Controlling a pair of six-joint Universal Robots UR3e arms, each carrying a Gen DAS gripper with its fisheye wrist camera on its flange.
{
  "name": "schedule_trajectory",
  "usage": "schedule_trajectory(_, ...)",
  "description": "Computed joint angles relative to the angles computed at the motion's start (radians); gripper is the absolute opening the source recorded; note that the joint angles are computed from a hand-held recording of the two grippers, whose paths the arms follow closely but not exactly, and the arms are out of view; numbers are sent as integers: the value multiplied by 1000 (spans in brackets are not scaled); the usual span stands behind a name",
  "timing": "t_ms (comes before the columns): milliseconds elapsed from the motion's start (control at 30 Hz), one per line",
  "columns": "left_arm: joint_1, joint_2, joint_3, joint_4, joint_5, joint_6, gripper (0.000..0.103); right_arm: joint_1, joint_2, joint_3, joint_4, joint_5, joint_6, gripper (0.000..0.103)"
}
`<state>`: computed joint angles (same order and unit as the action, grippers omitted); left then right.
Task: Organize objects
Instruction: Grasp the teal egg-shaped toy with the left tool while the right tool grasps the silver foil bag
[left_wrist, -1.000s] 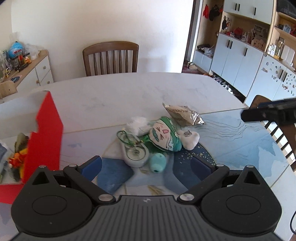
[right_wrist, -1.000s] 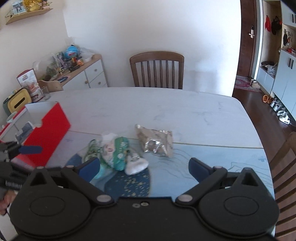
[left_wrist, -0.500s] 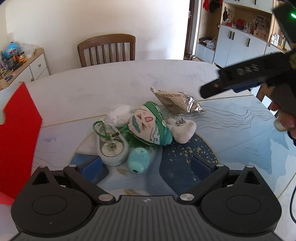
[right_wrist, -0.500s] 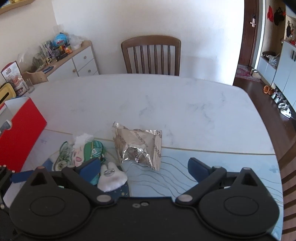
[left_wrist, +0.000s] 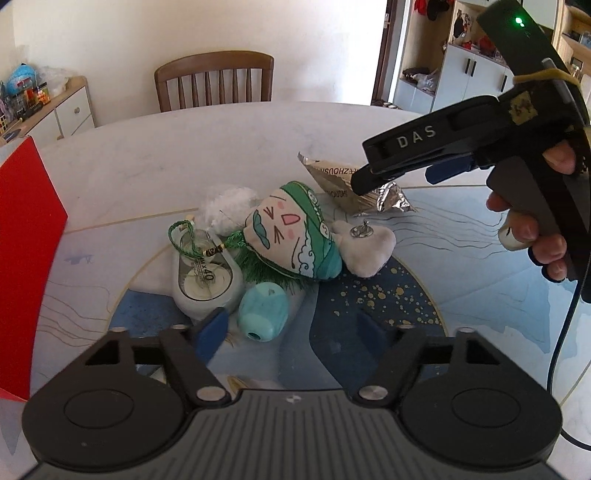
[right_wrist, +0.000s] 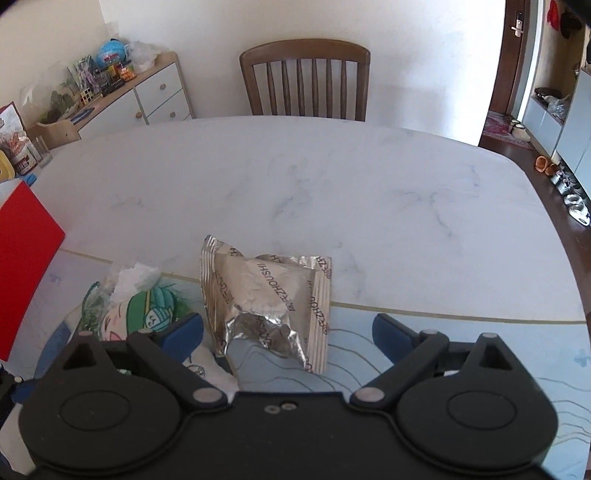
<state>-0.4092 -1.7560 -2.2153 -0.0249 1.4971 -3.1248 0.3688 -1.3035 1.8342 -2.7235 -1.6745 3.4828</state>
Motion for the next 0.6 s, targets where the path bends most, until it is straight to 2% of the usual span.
schedule_trajectory(100,-1,-18,21,-18,5,-8,69,-9,17,-10,-1,12,-4,96)
schedule_trajectory(300,-5,-44,54,-34,17,-20,58,-28,51,-24,-21,49,-7,95)
schedule_trajectory(367,-10,-50,61,-39,28,-22,48,-29,65,-37,-15,58,-11,93)
schedule_trajectory(433,-17,-55,66,-39,42,-23,44,-33,71,-39,-17,68,-11,87)
schedule_trajectory(600,-28,-62,78,-42,64,-21,33,-47,72,-27,-26,87,3,78)
